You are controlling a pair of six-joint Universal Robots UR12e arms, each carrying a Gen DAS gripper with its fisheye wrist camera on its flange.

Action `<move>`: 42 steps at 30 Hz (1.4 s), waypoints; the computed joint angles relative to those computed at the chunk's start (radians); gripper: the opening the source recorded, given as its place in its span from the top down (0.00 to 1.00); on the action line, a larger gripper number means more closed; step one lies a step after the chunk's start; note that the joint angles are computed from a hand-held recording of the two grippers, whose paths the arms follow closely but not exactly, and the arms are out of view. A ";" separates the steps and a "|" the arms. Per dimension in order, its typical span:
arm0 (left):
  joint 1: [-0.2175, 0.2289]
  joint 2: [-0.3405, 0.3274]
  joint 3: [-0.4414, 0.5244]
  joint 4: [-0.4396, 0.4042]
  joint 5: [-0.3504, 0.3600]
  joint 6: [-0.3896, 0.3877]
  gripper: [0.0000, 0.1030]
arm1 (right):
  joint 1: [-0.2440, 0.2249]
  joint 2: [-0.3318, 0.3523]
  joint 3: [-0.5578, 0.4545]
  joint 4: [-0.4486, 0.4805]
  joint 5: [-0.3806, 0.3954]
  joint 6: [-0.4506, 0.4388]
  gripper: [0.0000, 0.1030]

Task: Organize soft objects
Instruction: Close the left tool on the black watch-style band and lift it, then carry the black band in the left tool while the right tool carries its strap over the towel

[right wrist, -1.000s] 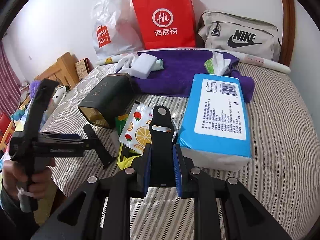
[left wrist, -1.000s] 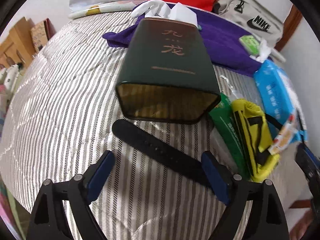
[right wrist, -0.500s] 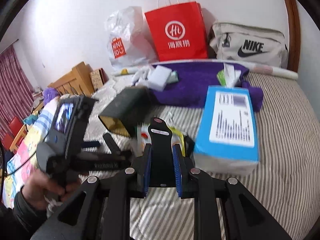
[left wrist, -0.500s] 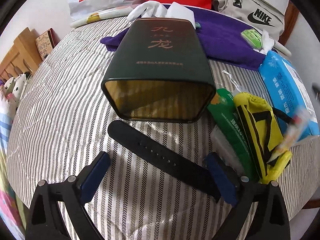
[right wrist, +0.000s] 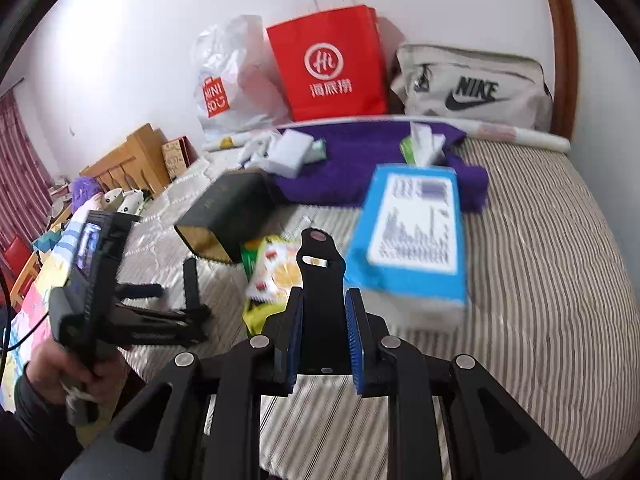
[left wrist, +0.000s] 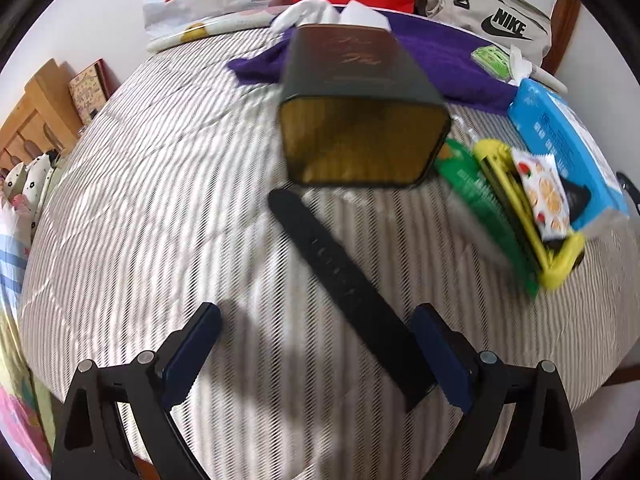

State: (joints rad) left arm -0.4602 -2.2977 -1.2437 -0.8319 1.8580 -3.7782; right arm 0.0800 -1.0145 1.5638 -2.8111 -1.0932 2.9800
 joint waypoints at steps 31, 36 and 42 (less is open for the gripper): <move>-0.003 0.024 -0.075 0.188 0.019 0.106 0.75 | -0.015 0.019 0.067 -0.007 -0.121 0.026 0.80; -0.003 0.023 -0.079 0.204 0.028 0.106 0.79 | -0.012 0.023 0.063 -0.011 -0.123 0.034 0.80; 0.007 0.042 -0.118 0.269 -0.032 0.070 0.81 | -0.013 0.017 0.061 0.010 -0.118 0.046 0.80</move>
State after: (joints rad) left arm -0.4531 -2.2558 -1.3621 -0.5633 1.8256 -3.7080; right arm 0.0670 -0.9978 1.6247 -2.8014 -1.2112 3.0259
